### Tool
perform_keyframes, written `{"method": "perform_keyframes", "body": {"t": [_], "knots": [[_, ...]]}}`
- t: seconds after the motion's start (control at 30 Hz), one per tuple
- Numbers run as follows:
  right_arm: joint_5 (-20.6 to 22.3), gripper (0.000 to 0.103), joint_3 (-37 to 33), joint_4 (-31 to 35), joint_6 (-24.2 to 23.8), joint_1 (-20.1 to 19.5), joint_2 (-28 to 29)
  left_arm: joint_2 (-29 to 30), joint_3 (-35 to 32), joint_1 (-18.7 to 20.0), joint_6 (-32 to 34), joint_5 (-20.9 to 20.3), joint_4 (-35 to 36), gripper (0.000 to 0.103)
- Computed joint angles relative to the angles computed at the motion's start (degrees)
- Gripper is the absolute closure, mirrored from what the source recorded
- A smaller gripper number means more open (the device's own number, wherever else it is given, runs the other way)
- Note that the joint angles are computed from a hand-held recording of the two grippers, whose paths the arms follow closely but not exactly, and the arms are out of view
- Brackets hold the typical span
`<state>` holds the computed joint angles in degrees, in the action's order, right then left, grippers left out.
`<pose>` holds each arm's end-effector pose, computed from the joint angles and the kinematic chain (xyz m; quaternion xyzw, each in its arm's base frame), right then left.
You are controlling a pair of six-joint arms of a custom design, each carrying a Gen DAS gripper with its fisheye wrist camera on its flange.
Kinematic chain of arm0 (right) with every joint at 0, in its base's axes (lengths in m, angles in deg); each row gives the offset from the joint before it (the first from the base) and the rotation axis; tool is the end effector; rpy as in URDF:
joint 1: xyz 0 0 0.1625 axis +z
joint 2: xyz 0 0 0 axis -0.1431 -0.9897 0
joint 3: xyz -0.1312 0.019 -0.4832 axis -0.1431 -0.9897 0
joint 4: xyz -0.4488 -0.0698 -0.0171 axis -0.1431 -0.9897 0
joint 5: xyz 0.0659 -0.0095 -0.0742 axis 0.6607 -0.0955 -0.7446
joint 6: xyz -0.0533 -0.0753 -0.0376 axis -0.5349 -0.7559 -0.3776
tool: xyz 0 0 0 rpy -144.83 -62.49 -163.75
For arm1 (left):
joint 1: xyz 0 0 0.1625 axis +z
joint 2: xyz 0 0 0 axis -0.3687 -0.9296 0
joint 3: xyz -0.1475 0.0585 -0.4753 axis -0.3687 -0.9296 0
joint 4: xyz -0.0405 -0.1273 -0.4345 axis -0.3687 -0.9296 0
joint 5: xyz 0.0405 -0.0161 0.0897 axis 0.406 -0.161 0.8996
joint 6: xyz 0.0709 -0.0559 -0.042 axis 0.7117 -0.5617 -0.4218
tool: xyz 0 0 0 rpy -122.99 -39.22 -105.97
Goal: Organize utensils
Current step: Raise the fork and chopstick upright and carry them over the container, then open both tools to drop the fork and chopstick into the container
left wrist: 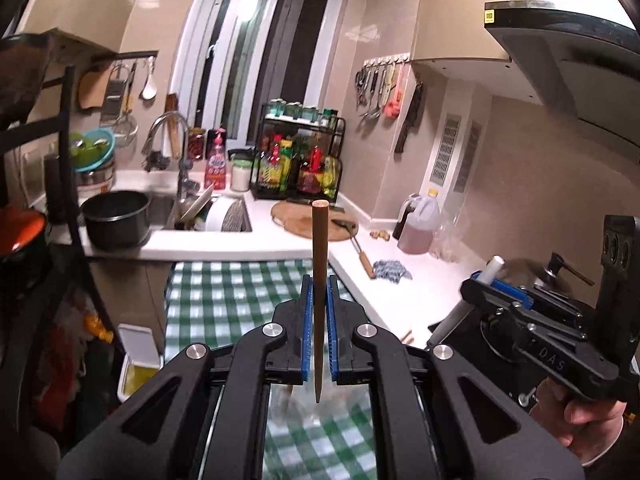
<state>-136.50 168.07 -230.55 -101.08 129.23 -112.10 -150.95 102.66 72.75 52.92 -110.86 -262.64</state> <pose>0.4909 -0.5986 0.0937 0.4433 -0.8142 0.3622 0.0973 -0.1493 -0.5260 0.4277 0.1197 0.7753 -0.5562 0.2741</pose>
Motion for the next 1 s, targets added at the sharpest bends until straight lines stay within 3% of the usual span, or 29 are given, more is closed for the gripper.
{"method": "perform_keyframes", "body": {"t": [0.43, 0.77, 1.0], "knots": [[-2.30, 0.086, -8.20, 4.28, -1.08, -2.08, 7.57, 6.25, -5.40, 7.43, -0.93, -2.22, 6.90, 0.097], [-3.61, 0.086, -9.54, 7.40, -0.28, -3.33, 9.34, 7.20, -5.57, 9.51, -2.54, -2.28, 11.18, 0.096], [-5.34, 0.084, -9.68, 6.80, -0.44, -3.03, 9.71, 7.09, -5.15, 9.05, -1.96, -1.37, 9.70, 0.094]]}}
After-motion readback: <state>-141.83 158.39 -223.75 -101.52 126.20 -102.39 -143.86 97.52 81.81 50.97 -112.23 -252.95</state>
